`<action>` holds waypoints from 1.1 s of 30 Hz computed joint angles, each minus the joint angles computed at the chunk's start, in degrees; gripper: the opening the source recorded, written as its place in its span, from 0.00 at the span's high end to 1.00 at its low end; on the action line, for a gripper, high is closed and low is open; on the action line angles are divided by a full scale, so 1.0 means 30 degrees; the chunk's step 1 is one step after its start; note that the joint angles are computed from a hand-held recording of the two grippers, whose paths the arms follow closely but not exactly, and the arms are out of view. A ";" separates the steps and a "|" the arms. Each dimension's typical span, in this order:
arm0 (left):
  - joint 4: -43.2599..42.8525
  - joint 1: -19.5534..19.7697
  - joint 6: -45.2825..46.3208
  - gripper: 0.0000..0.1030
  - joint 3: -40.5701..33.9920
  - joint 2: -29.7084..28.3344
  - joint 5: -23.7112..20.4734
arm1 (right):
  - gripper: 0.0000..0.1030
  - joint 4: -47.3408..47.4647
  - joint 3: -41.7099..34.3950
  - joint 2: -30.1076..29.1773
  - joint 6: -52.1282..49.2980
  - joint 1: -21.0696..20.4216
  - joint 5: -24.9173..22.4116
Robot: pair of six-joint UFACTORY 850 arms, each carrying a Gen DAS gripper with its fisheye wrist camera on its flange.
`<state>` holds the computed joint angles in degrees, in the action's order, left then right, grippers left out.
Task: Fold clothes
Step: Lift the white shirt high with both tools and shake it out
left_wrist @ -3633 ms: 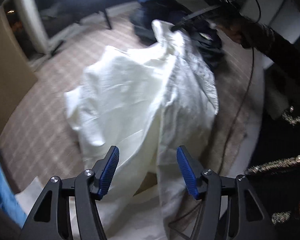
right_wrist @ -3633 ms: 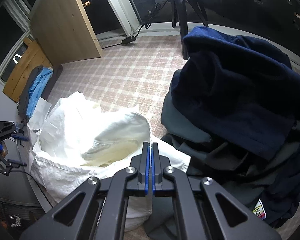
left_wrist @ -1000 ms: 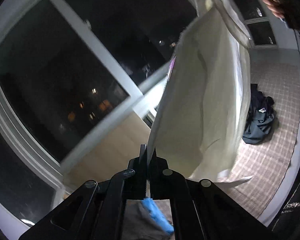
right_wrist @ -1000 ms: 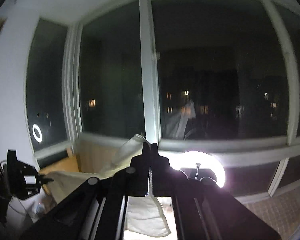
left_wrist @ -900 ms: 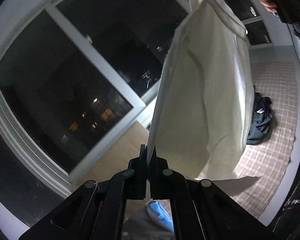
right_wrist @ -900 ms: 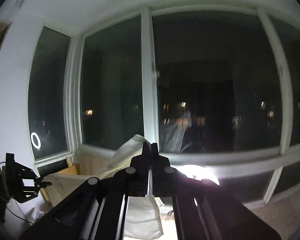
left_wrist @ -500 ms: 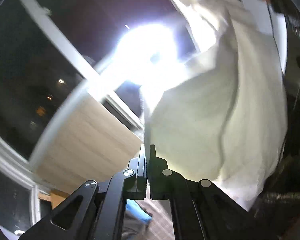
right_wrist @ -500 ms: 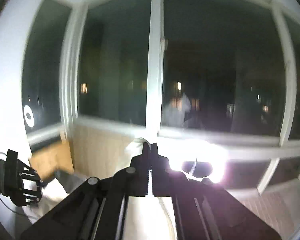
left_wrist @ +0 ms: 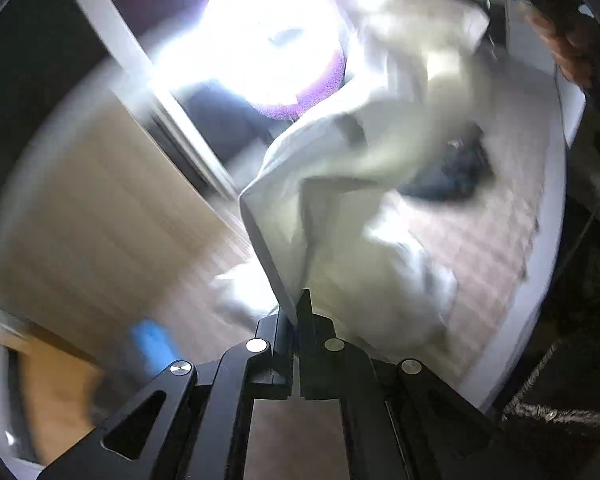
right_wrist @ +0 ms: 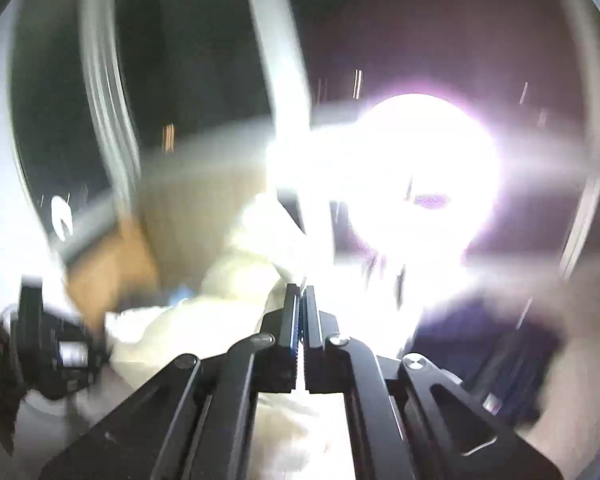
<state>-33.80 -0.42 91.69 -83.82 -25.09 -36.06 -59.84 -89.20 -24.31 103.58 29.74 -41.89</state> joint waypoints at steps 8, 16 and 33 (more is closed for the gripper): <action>-0.4550 0.1261 0.2776 0.99 -0.0762 0.1762 0.0426 | 0.99 -0.3596 -0.1886 0.2276 -0.0866 0.1414 -0.5649; -1.1393 0.3804 0.8780 0.99 -0.0861 0.6096 -0.1883 | 0.99 -0.9163 -1.2745 -0.1182 -0.8537 0.5377 -1.2987; -0.3702 0.2799 0.4524 0.99 -0.0064 0.3279 -0.1889 | 0.99 -0.4017 -0.7993 -0.0809 -0.6982 0.0453 -0.8955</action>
